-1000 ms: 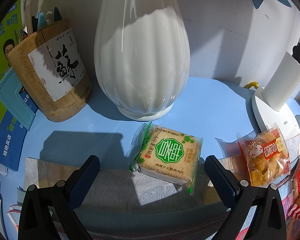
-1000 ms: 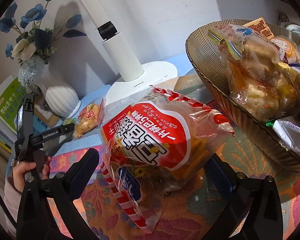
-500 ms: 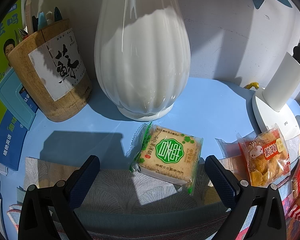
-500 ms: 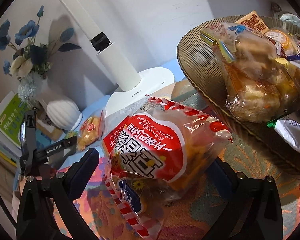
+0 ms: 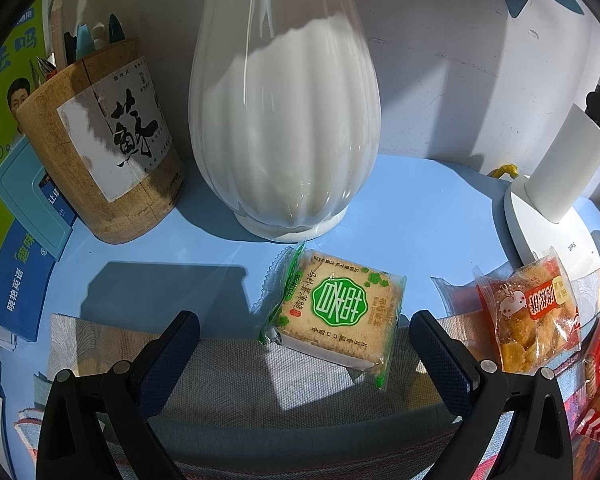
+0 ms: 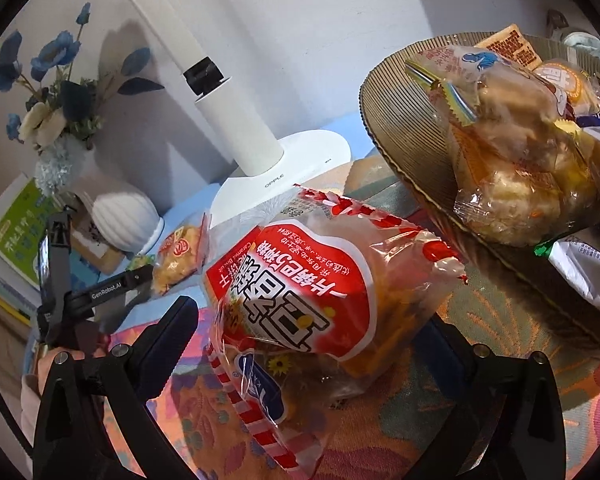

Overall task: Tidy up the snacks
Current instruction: 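Grasp the green-label cracker packet with left tool while right tool grasps the red bread bag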

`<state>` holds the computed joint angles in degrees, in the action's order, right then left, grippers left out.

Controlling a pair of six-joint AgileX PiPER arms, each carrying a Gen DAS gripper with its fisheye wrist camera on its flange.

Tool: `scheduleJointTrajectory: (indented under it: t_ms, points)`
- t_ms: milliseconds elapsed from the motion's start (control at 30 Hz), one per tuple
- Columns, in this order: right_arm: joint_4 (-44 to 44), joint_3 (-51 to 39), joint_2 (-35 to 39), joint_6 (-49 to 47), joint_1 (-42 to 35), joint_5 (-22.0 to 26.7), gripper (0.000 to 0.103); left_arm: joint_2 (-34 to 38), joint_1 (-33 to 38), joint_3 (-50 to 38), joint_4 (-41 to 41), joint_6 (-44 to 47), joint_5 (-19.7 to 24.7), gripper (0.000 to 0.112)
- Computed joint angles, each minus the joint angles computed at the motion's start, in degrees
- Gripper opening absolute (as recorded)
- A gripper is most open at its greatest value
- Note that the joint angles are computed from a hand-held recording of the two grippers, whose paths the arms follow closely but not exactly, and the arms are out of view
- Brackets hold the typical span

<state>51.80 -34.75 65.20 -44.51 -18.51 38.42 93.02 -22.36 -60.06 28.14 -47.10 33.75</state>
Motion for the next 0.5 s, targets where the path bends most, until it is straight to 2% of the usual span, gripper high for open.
scheduleJointTrajectory:
  t_ms: [67, 100, 133, 167, 233, 300, 400, 500]
  points:
    - [0.22, 0.16, -0.29, -0.04, -0.34, 0.18, 0.099, -0.05, 0.08, 0.07, -0.04, 0.11, -0.09, 0.103]
    - [1.01, 0.24, -0.28, -0.74, -1.05, 0.78, 0.095, -0.03, 0.13, 0.03, -0.14, 0.24, -0.11, 0.103]
    - [2.14, 0.33, -0.19, -2.00, -2.06, 1.65, 0.089, -0.10, 0.08, 0.20, 0.20, -0.05, -0.23, 0.102]
    - [3.40, 0.54, -0.22, -3.36, -3.20, 2.64, 0.076, -0.59, 0.23, 0.60, -0.35, 0.94, -0.82, 0.098]
    - [4.05, 0.44, 0.11, -4.27, -3.81, 3.76, 0.070, -2.00, 0.95, 2.07, -4.20, 6.40, -5.65, 0.053]
    - [5.39, 0.84, -0.45, -6.20, -4.19, 4.76, 0.064, -1.77, -0.41, 2.00, -2.34, 6.32, -5.73, 0.048]
    - [6.68, 1.29, -1.34, -8.46, -3.78, 5.49, 0.062, -1.78, -0.82, 2.28, -2.21, 7.38, -6.69, 0.046]
    - [9.75, 1.77, -1.66, -12.92, -4.97, 8.48, 0.061, -1.86, -0.27, 2.57, -1.46, 6.37, -7.17, 0.046]
